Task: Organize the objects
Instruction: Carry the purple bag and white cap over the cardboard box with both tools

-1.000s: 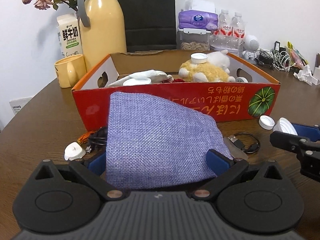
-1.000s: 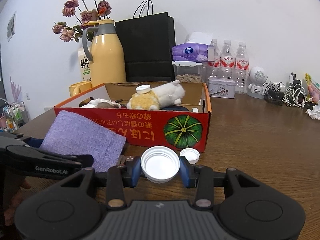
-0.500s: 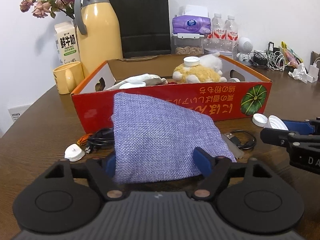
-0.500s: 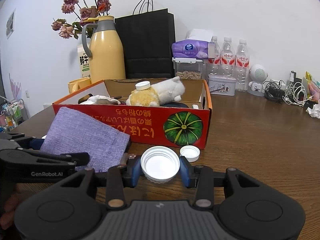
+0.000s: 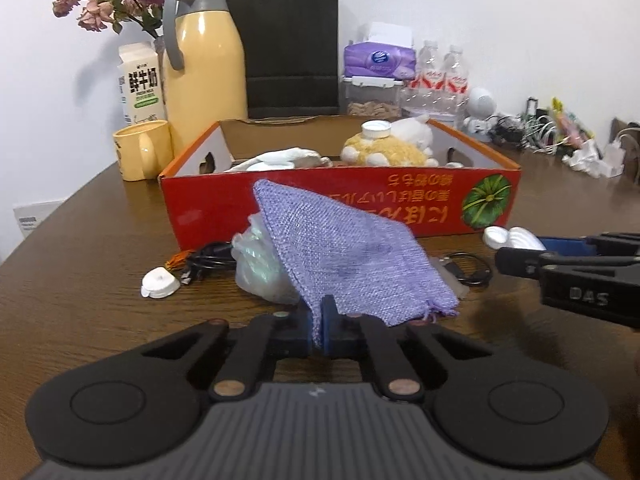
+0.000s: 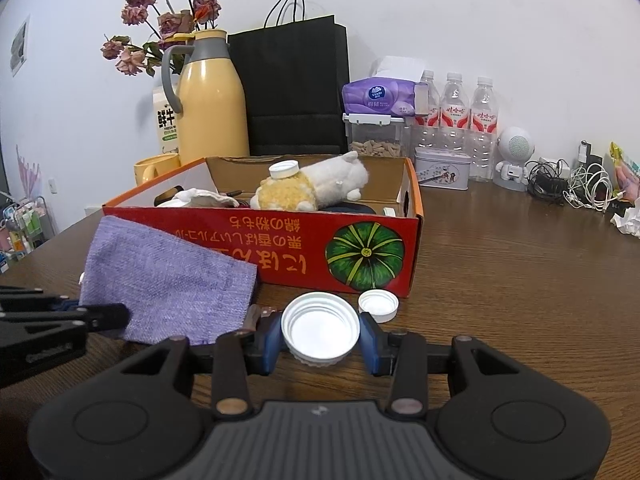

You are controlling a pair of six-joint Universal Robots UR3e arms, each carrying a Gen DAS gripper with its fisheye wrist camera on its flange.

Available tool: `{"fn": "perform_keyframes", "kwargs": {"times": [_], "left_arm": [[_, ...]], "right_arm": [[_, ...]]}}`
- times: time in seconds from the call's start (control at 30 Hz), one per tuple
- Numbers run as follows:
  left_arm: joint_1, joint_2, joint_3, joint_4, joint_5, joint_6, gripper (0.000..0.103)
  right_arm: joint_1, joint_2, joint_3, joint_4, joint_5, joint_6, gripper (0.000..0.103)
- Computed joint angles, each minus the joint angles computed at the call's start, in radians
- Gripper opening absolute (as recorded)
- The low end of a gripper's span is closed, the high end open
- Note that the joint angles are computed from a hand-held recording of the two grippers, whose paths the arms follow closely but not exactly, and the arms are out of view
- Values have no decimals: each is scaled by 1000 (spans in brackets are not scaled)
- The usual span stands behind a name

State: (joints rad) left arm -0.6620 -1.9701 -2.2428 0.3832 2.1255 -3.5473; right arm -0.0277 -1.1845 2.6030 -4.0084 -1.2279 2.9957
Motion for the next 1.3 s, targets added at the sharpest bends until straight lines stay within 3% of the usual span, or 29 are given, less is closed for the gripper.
{"fn": "perform_keyframes", "kwargs": {"times": [0.3, 0.6, 1.03, 1.3], "left_arm": [[18, 132, -66, 80, -87, 78, 4], [102, 241, -28, 74, -263, 211, 3], [250, 264, 155, -26, -447, 240, 3], [353, 156, 328, -49, -506, 199, 3]], "right_arm": [[21, 1, 8, -27, -8, -7, 39], [49, -119, -37, 61, 17, -1, 39], [155, -111, -344, 269, -67, -10, 39], [194, -2, -612, 403, -119, 2, 39]]}}
